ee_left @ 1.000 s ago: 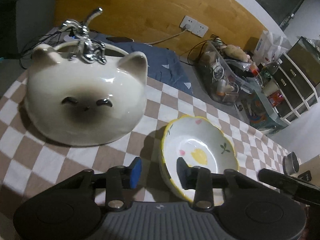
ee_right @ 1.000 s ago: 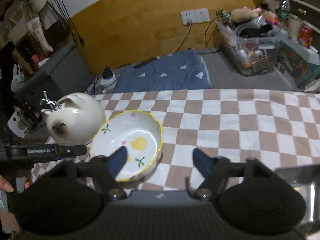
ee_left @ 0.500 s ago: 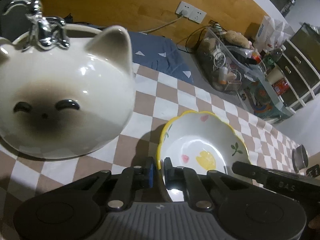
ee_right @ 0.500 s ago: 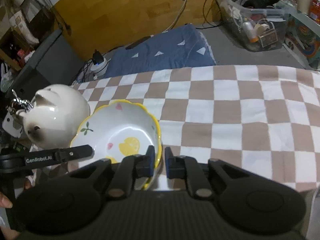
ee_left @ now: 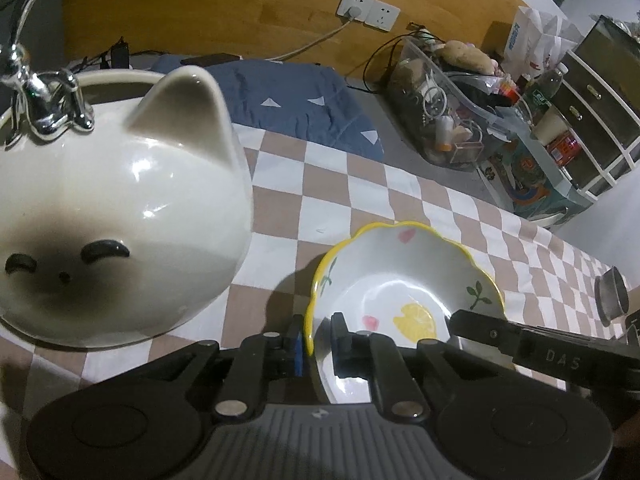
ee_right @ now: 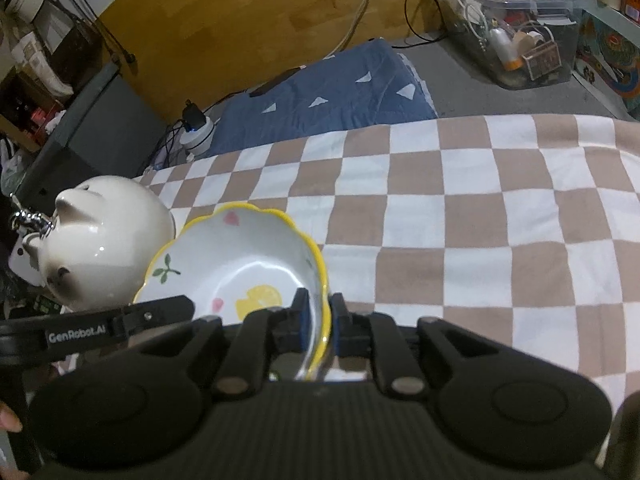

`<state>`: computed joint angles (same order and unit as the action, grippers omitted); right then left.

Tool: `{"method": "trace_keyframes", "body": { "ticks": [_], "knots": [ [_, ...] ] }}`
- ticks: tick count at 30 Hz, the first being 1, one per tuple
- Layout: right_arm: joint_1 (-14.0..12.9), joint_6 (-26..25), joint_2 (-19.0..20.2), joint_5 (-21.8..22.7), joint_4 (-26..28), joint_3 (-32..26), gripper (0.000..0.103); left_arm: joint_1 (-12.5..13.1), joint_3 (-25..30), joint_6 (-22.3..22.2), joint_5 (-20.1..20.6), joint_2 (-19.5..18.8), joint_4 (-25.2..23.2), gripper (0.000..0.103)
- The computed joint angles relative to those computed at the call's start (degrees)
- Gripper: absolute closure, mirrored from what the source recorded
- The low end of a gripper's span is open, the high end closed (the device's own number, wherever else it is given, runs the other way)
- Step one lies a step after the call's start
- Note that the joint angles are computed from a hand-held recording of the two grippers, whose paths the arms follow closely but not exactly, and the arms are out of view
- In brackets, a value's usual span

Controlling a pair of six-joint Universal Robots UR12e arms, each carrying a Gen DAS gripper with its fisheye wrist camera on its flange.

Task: Organize plates and bowls
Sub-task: 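Lift the yellow-rimmed bowl with both grippers and carry it over the cream bowl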

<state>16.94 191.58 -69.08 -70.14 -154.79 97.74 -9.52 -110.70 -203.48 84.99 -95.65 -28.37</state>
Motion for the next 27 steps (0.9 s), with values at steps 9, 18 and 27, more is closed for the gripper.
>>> {"method": "trace_keyframes", "body": {
  "ticks": [9, 18, 27],
  "knots": [
    [-0.73, -0.53, -2.14, 1.48, 1.88, 2.38, 0.090, -1.45, -2.29, -0.63, -0.11, 2.55, -0.60, 0.090],
    [-1.08, -1.99, -5.82, 3.14, 2.99, 5.52, 0.090, -3.33, -3.78, -2.88, 2.19, 6.04, -0.61, 0.090],
    [-1.57, -2.73, -11.52, 3.46, 0.27, 10.09, 0.091, -6.77, -4.92, -4.27, 4.87, 10.21, -0.43, 0.090]
  ]
}}
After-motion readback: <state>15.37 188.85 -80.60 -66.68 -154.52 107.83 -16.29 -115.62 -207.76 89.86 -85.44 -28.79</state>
